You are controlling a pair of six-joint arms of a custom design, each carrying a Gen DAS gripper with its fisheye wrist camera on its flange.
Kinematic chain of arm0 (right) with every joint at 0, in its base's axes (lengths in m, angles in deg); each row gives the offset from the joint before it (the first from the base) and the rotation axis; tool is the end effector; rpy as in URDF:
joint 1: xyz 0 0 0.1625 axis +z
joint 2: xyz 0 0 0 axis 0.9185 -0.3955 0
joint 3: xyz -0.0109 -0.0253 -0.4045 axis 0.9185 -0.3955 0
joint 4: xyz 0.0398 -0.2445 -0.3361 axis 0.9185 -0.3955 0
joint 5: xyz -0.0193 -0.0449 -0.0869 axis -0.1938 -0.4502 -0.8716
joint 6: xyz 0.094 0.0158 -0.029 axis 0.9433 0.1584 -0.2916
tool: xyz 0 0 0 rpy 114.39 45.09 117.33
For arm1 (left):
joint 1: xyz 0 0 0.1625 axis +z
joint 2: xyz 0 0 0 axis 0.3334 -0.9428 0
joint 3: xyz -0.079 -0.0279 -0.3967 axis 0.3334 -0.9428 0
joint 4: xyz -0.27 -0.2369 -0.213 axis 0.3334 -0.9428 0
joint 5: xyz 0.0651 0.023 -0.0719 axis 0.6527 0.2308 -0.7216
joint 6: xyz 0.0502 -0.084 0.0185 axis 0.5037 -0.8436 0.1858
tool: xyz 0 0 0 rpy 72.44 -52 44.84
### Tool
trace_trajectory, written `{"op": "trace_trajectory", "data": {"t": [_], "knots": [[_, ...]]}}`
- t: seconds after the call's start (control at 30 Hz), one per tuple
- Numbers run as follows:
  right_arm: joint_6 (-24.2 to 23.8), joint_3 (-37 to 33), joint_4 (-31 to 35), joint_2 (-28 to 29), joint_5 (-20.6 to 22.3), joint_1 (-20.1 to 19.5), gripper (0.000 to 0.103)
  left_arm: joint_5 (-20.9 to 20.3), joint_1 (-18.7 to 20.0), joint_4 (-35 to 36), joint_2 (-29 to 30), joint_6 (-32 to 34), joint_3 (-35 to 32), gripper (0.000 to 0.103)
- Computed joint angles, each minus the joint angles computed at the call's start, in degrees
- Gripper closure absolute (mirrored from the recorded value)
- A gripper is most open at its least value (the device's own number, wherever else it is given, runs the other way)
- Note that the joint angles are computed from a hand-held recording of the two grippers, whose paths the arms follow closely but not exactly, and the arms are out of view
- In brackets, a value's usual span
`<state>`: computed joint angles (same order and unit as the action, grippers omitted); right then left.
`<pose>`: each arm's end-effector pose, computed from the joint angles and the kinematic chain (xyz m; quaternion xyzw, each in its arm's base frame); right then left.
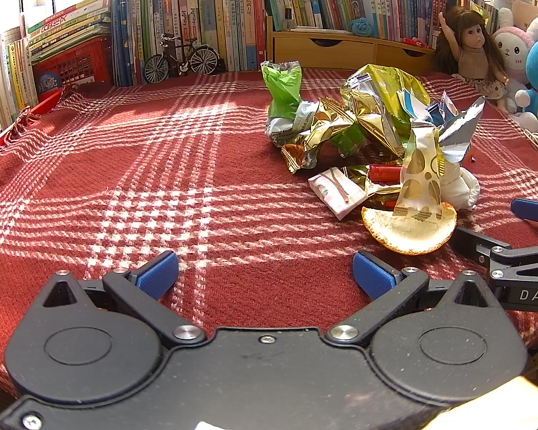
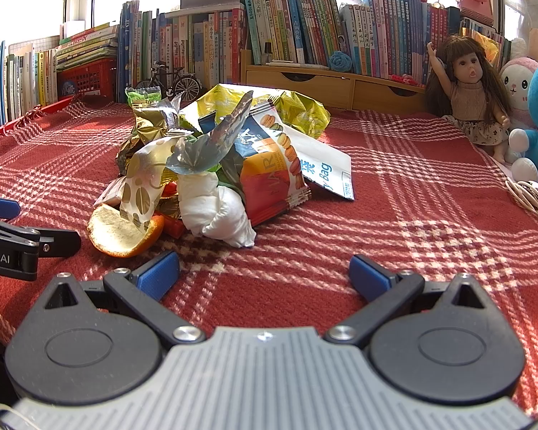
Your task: Collect trash
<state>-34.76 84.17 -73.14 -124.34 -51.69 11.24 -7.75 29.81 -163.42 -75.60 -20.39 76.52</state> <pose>-0.0409 -0.8445 0.3101 0.3576 -0.8217 0.3708 0.2436 -0.3786 -0.7845 -0.0601 0.0843 0.8164 -0.4144 0.3933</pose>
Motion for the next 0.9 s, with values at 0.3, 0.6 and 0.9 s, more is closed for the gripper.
{"op": "trace_trajectory", "data": {"t": [0.3, 0.6, 0.9], "knots": [[0.63, -0.72, 0.33, 0.39, -2.3, 0.81, 0.0, -0.12, -0.13, -9.43, 0.7, 6.74, 1.44, 0.0], [0.52, -1.68, 1.8, 0.53, -4.86, 1.79, 0.0, -2.98, -0.23, -14.36, -1.91, 6.95, 5.87, 0.004], [-5.11, -1.26, 1.27, 0.18, -1.16, 2.46, 0.024, -9.06, -0.74, -18.75, -5.99, 8.26, 11.58, 0.011]]}}
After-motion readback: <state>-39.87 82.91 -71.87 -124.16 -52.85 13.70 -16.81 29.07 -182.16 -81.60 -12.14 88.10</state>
